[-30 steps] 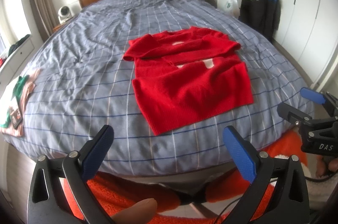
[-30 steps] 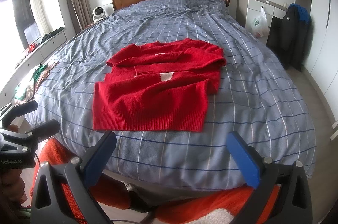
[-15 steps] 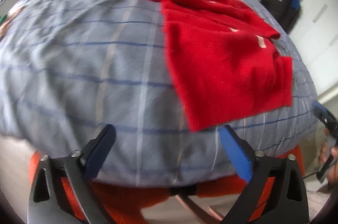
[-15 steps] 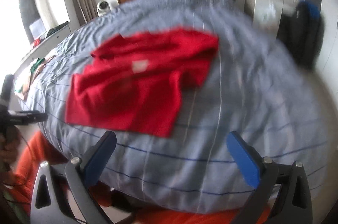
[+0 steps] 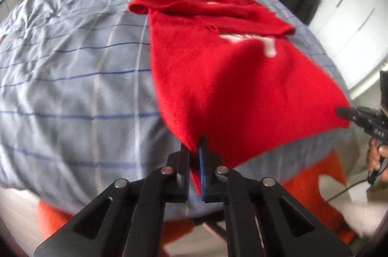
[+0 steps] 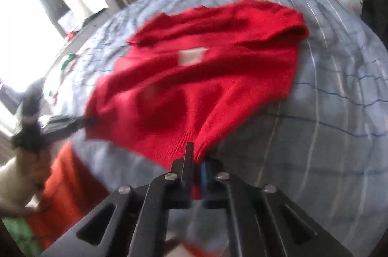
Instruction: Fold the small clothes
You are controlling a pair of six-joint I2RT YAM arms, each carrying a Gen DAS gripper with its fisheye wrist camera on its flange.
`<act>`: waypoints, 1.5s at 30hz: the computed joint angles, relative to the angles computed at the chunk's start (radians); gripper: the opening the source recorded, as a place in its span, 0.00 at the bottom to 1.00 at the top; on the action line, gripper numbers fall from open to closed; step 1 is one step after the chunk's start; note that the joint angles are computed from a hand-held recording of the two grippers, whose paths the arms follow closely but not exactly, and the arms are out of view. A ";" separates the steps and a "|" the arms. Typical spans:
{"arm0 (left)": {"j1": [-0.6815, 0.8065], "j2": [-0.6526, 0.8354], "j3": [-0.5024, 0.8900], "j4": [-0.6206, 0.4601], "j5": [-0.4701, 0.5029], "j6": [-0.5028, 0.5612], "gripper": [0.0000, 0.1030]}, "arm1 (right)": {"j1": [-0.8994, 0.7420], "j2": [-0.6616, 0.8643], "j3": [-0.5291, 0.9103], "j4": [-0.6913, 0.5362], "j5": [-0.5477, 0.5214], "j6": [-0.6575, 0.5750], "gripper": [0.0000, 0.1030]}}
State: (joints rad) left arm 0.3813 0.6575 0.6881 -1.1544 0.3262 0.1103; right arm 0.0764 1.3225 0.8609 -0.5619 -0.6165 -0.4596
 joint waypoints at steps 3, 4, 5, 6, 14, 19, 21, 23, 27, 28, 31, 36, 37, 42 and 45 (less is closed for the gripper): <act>0.080 -0.024 0.008 -0.094 0.057 0.093 0.04 | -0.093 -0.118 -0.055 -0.147 -0.011 -0.105 0.04; 0.016 -0.033 -0.012 -0.072 0.031 0.041 0.03 | -0.123 -0.116 -0.065 -0.165 -0.018 -0.122 0.04; -0.098 -0.035 -0.044 -0.014 -0.032 -0.056 0.03 | -0.143 -0.107 -0.089 -0.159 -0.014 -0.125 0.04; -0.178 -0.026 -0.075 0.033 -0.086 -0.122 0.03 | -0.148 -0.083 -0.114 -0.123 0.004 -0.112 0.04; -0.227 0.036 -0.166 0.137 -0.199 -0.248 0.01 | -0.088 0.139 -0.138 0.169 0.148 0.071 0.04; -0.424 0.088 -0.205 0.215 -0.366 -0.385 0.01 | -0.038 0.198 -0.162 0.285 0.203 0.152 0.04; -0.451 0.110 -0.189 0.209 -0.383 -0.402 0.03 | -0.032 0.185 -0.158 0.265 0.207 0.150 0.04; -0.445 0.103 -0.160 0.163 -0.373 -0.390 0.08 | -0.041 0.191 -0.131 0.220 0.186 0.138 0.08; -0.380 0.008 -0.045 -0.005 -0.363 -0.344 0.52 | -0.051 0.148 -0.032 0.038 0.250 0.041 0.41; -0.317 -0.013 -0.012 -0.033 -0.348 -0.290 0.53 | -0.053 0.095 -0.007 0.004 0.300 0.007 0.45; -0.118 -0.073 0.070 -0.088 -0.310 -0.157 0.61 | -0.025 -0.027 0.080 -0.033 0.408 -0.030 0.45; 0.158 -0.112 0.091 -0.080 -0.162 -0.040 0.64 | 0.167 -0.006 0.303 -0.072 0.387 0.011 0.59; 0.157 -0.104 0.093 -0.084 -0.156 -0.053 0.64 | 0.212 0.037 0.346 -0.071 0.380 0.019 0.59; 0.005 -0.162 0.095 -0.130 -0.265 -0.151 0.64 | 0.443 0.441 0.674 -0.086 0.355 0.047 0.59; 0.168 -0.197 0.103 -0.182 -0.185 -0.032 0.65 | 0.515 0.661 0.853 -0.070 0.422 0.071 0.53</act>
